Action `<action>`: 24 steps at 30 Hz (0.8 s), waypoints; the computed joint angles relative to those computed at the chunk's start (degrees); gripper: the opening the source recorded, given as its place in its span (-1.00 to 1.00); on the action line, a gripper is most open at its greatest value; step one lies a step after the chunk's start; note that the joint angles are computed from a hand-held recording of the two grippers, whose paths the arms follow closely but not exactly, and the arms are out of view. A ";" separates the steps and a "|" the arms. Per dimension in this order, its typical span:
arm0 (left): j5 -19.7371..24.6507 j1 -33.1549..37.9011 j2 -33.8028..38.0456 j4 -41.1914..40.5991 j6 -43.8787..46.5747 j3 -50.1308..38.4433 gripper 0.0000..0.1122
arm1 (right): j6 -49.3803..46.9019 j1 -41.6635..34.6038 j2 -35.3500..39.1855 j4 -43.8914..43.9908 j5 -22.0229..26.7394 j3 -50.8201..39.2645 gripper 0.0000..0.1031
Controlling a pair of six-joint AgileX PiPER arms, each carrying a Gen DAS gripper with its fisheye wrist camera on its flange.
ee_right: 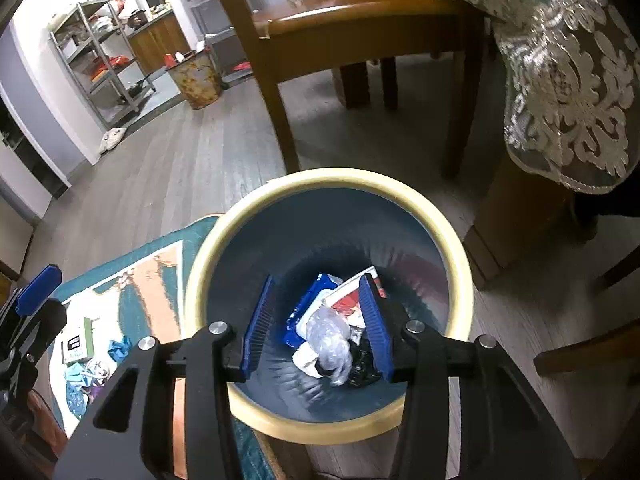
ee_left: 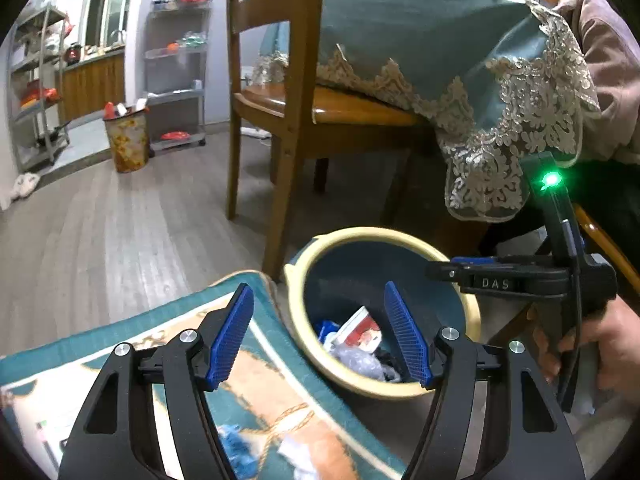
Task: Collect trash
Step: 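Carry the clear bag and paper cup to the bucket and release them, then move both open grippers back over the remaining trash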
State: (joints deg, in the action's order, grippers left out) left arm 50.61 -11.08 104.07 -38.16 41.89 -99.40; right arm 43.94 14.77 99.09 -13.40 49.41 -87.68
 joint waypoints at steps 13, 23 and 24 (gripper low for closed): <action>6.90 12.00 -7.27 5.61 -0.36 0.35 0.67 | 0.02 7.47 2.41 -1.58 2.93 -8.53 0.65; 11.57 27.32 -9.81 6.21 7.32 -0.56 0.70 | -0.43 14.60 7.66 -2.05 8.15 -17.08 0.76; 12.09 28.94 -9.83 6.46 8.74 -0.61 0.70 | -0.49 15.27 8.08 -2.14 8.71 -17.48 0.76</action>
State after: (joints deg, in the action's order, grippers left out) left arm 62.71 17.85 94.25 -31.70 50.63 -100.02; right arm 43.45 30.04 107.18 -15.54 58.12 -105.17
